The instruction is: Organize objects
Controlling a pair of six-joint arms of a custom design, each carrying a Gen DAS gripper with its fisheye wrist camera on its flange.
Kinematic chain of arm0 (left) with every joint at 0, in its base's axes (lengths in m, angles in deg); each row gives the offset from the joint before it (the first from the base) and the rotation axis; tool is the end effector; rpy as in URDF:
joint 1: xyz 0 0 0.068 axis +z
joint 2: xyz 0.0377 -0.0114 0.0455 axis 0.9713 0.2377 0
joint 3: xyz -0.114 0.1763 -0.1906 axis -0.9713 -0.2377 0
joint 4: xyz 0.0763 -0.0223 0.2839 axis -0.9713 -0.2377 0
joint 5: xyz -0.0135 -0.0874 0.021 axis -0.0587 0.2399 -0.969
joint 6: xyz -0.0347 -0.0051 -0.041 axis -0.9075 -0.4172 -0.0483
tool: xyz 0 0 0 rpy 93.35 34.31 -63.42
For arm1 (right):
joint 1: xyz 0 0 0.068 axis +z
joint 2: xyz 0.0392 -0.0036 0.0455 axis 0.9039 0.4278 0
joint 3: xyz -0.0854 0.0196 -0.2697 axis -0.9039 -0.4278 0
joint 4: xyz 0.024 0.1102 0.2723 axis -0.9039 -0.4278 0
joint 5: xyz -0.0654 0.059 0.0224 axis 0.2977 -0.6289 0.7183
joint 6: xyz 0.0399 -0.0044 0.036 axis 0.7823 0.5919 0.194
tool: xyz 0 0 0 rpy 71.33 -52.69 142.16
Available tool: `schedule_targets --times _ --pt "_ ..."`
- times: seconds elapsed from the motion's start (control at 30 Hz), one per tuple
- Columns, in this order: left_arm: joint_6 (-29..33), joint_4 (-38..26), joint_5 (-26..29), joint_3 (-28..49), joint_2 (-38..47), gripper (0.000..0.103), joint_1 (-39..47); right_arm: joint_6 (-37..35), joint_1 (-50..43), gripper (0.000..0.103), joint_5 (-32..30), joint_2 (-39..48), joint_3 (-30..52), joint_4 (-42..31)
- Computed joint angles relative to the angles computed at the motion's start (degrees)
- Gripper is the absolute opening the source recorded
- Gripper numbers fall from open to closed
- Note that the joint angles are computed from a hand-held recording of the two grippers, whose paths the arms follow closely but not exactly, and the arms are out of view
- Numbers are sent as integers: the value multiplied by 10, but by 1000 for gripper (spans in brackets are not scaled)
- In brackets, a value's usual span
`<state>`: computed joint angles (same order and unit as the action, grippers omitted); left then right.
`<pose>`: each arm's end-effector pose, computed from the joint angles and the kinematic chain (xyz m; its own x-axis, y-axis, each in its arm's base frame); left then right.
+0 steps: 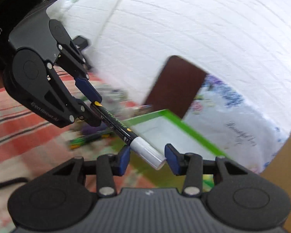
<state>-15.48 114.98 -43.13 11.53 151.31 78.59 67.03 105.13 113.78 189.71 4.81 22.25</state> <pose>0.3359 -0.0070 0.0685 -0.0295 0.6589 -0.7517 0.7556 0.5070 0.4147 0.2242 0.1612 0.0457 -0.3230 -0.4800 -0.8157 -0.1290 0.8761 -0.4645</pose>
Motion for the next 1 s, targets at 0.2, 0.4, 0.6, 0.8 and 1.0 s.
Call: schedule_targets --times 0.2,0.4,0.6,0.8,1.0 --pt "-62 -9 -75 91 39 36 -120 -60 -156 41 -84 33 11 57" --pt "-85 -47 -136 200 116 36 -183 -66 -277 41 -182 94 94 7" --pt "-151 -162 -195 359 208 38 -200 -85 -336 52 -228 160 226 -85" --pt "-268 -254 -236 409 224 38 -198 -28 -350 54 -244 146 230 -102" --pt "-307 -257 -265 331 172 44 -196 67 -330 54 -235 85 128 -51"
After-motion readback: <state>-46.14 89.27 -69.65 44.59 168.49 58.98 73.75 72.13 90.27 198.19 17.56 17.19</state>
